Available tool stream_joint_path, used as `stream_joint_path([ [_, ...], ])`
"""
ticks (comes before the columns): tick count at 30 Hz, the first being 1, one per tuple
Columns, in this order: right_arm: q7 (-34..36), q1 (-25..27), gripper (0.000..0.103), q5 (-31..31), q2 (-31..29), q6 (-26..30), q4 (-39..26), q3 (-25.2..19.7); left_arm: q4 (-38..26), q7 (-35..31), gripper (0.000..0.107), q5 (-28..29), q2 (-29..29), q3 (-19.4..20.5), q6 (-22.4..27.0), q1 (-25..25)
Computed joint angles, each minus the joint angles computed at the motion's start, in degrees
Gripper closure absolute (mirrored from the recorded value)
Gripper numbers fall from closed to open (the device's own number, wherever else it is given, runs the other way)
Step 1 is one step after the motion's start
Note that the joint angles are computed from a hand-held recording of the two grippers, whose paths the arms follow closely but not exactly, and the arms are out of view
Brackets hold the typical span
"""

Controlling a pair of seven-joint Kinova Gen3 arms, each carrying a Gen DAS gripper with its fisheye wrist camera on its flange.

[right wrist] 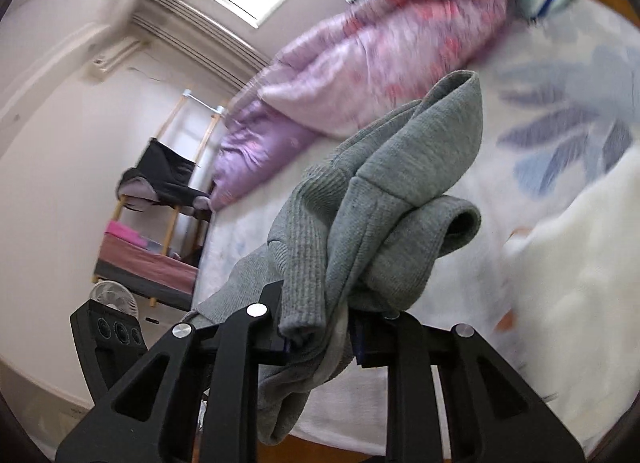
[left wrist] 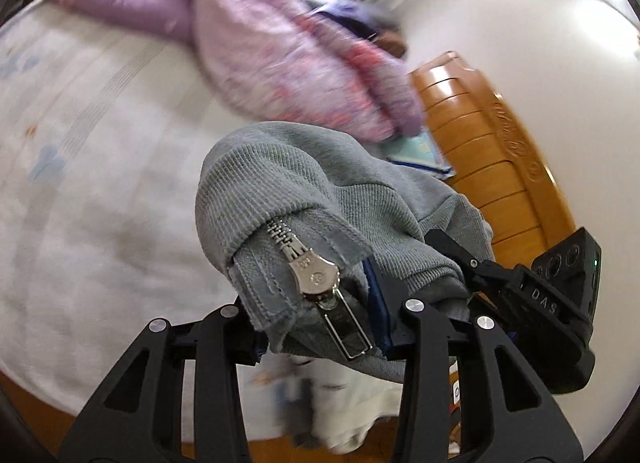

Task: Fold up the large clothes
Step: 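Lift the folded hoodie with both grippers and carry it toward the white garment, then lower the hoodie onto the white garment and open both grippers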

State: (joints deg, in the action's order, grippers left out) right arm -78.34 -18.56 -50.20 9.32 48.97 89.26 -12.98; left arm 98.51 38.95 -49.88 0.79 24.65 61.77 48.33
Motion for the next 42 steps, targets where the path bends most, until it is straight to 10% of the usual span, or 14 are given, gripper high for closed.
stream_joint_path([
  [7, 16.3, 17.5, 0.084, -4.8, -0.3, 12.6, 3.2, 2.9, -15.3, -1.9, 0.068, -9.0, 17.8, -2.2, -0.8, 6.7],
  [20, 17.1, 26.6, 0.082, -0.6, 7.5, 20.1, 13.1, 11.8, -25.5, -19.2, 0.053, 6.3, 31.9, -1.6, -10.2, 7.5],
  [27, 4.1, 26.5, 0.066, 12.3, 6.1, 21.3, 9.6, 8.6, -19.1, -17.5, 0.034, 13.3, 24.9, -5.9, -10.3, 8.9],
  [33, -0.4, 15.0, 0.066, 25.0, -0.4, 23.3, 5.5, 14.8, -21.7, -23.9, 0.034, 16.3, 22.3, -14.1, -7.7, 10.3],
  [42, 7.2, 13.7, 0.062, 21.2, 0.9, 19.0, 3.7, 8.1, -35.6, -43.2, 0.03, 23.8, 31.7, -13.9, 0.1, 3.2],
])
